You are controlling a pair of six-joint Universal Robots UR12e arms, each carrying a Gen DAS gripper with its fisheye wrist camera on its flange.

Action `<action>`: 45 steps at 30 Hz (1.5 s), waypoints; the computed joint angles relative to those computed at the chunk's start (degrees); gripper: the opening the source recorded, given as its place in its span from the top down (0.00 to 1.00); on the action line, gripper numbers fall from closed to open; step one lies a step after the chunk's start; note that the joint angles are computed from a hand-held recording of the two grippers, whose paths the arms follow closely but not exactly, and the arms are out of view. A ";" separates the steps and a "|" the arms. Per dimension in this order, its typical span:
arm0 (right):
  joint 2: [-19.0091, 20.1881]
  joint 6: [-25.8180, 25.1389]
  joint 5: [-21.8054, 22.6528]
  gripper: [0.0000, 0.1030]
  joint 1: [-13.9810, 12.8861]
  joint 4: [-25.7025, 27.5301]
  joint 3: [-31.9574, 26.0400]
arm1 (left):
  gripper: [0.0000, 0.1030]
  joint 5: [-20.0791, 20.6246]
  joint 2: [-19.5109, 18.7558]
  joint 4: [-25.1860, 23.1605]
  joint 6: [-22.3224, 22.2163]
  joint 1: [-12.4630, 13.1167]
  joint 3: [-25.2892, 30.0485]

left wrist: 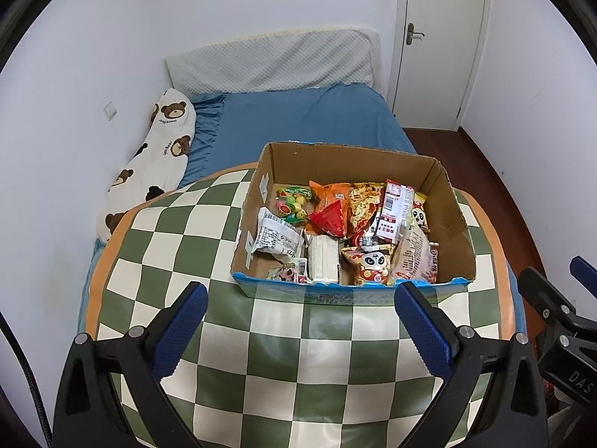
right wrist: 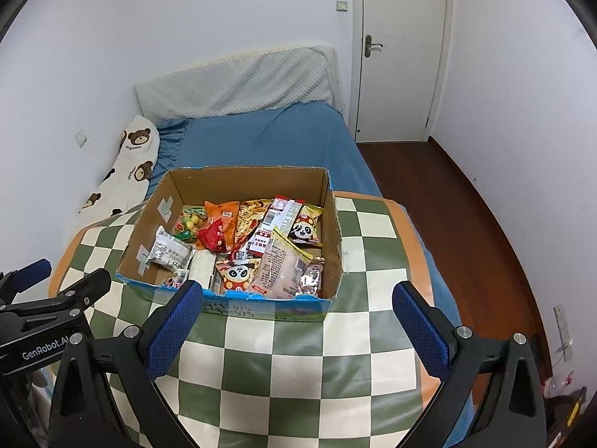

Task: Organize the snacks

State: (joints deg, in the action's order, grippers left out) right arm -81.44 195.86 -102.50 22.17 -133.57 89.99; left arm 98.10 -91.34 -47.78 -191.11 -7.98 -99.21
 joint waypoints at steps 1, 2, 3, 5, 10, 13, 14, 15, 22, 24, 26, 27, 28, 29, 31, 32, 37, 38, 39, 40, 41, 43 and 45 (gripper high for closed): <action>0.22 -0.11 -0.09 0.00 0.01 0.13 -0.18 | 0.00 0.01 -0.14 -0.08 0.13 0.00 0.08; 0.44 -0.17 -0.05 0.00 0.00 0.25 -0.35 | 0.00 0.06 -0.29 -0.21 0.24 0.00 0.19; 0.69 -0.22 -0.02 0.00 -0.01 0.42 -0.57 | 0.00 -0.07 -0.39 -0.34 0.25 0.04 0.26; 0.93 -0.08 0.26 0.00 -0.08 0.75 -0.75 | 0.00 -0.13 -0.52 -0.48 0.28 0.10 0.33; 1.36 -0.19 0.10 0.00 -0.07 1.04 -1.13 | 0.00 -0.32 -0.79 -0.54 0.34 0.20 0.44; 1.40 0.06 0.33 0.00 -0.11 1.27 -1.24 | 0.00 -0.30 -0.88 -0.50 0.48 0.27 0.44; 1.40 0.09 0.25 0.00 -0.08 1.38 -1.26 | 0.00 -0.43 -0.84 -0.54 0.52 0.35 0.43; 1.41 0.13 0.13 0.00 -0.06 1.45 -1.29 | 0.00 -0.44 -0.86 -0.45 0.51 0.35 0.41; 1.45 0.02 0.16 0.00 -0.08 1.50 -1.32 | 0.00 -0.59 -0.94 -0.34 0.39 0.38 0.28; 1.48 0.03 -0.08 0.00 -0.09 1.54 -1.32 | 0.00 -0.55 -0.95 -0.19 0.48 0.43 0.18; 1.48 0.05 -0.17 0.00 -0.13 1.55 -1.28 | 0.00 -0.75 -0.94 -0.26 0.43 0.48 0.22; 1.49 0.11 -0.15 0.00 -0.13 1.59 -1.29 | 0.00 -0.76 -0.96 -0.22 0.45 0.47 0.17; 1.50 0.03 -0.20 0.00 -0.12 1.60 -1.31 | 0.00 -0.65 -0.95 -0.15 0.46 0.45 0.14; 1.49 0.01 -0.32 0.00 -0.11 1.66 -1.30 | 0.00 -0.77 -0.95 -0.17 0.47 0.47 0.15; 1.46 0.13 -0.16 0.00 -0.18 1.89 -1.23 | 0.00 -0.74 -0.93 -0.11 0.51 0.47 0.12; 1.43 0.17 -0.04 0.00 -0.22 1.96 -1.18 | 0.00 -0.74 -0.93 -0.11 0.51 0.47 0.12; 1.43 0.13 -0.11 0.00 -0.26 1.85 -1.06 | 0.00 -0.65 -0.61 0.27 1.10 0.52 -0.12; 1.35 0.10 -0.13 0.00 -0.30 1.80 -0.95 | 0.00 -0.69 -0.61 0.33 1.18 0.53 -0.16; 1.46 -0.01 -0.17 0.00 -0.27 1.73 -1.05 | 0.00 -0.71 -0.53 0.33 1.31 0.49 -0.18; 1.42 0.03 -0.25 0.00 -0.25 1.64 -0.96 | 0.00 -0.65 -0.48 0.39 1.43 0.45 -0.22; 1.35 0.03 -0.26 0.00 -0.27 1.56 -0.86 | 0.00 -0.57 -0.48 0.46 1.49 0.43 -0.27; 1.38 0.08 -0.36 0.00 -0.23 1.40 -0.83 | 0.00 -0.57 -0.49 0.36 1.46 0.42 -0.19; 1.35 0.09 -0.48 0.00 -0.20 1.38 -0.83 | 0.00 -0.66 -0.44 0.23 1.41 0.41 -0.13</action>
State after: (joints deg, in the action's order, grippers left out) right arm -80.10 195.94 -102.97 21.97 -132.19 89.16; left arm 97.44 -91.79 -47.56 -189.69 -7.56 -99.34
